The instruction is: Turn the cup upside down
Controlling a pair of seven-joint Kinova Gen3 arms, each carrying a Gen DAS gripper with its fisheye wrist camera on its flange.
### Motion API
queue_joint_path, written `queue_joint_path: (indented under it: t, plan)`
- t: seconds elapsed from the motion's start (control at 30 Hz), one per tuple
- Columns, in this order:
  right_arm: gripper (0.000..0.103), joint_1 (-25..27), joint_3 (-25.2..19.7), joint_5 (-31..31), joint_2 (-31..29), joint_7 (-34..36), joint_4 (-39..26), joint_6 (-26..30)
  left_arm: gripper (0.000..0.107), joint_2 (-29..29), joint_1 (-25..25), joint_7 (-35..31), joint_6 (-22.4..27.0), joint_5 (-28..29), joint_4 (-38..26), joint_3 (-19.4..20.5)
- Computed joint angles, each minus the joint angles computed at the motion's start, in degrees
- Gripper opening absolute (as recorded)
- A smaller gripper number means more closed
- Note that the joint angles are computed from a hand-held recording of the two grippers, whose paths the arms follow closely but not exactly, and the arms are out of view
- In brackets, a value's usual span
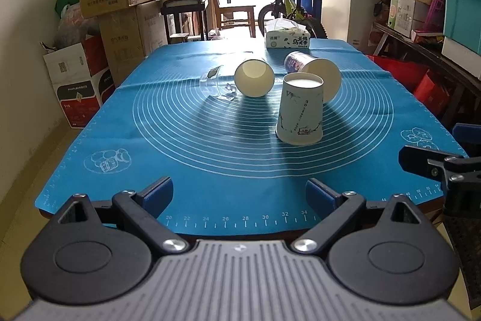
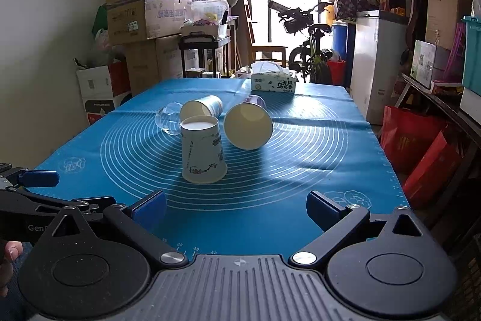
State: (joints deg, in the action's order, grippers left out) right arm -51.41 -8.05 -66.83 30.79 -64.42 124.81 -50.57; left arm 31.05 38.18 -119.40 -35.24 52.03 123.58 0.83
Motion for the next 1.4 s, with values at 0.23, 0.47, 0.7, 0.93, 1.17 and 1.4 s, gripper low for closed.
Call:
queue_joint_path:
  t: [0.23, 0.47, 0.7, 0.93, 1.17, 1.4]
  plan:
    - [0.101, 0.0, 0.0, 0.2, 0.1, 0.0, -0.1, -0.2, 0.094, 0.0, 0.0, 0.6, -0.1, -0.9, 0.3, 0.1]
    - [0.101, 0.0, 0.0, 0.1, 0.1, 0.0, 0.0, -0.3, 0.094, -0.1, 0.1, 0.1, 0.0, -0.6, 0.2, 0.0]
    - [0.101, 0.1, 0.0, 0.0, 0.1, 0.0, 0.0, -0.1, 0.094, -0.1, 0.1, -0.5, 0.4, -0.4, 0.1, -0.2]
    - [0.101, 0.5, 0.1, 0.4, 0.2, -0.7, 0.0, 0.3, 0.094, -0.1, 0.0, -0.7, 0.6, -0.2, 0.0, -0.1]
    - [0.101, 0.5, 0.3, 0.2, 0.3, -0.7, -0.1, 0.7, 0.094, -0.2, -0.2, -0.8, 1.0, -0.1, -0.2, -0.3]
    - [0.101, 0.5, 0.4, 0.2, 0.2, -0.6, -0.2, 0.8, 0.094, -0.1, -0.2, -1.2, 1.4, 0.0, -0.4, -0.4]
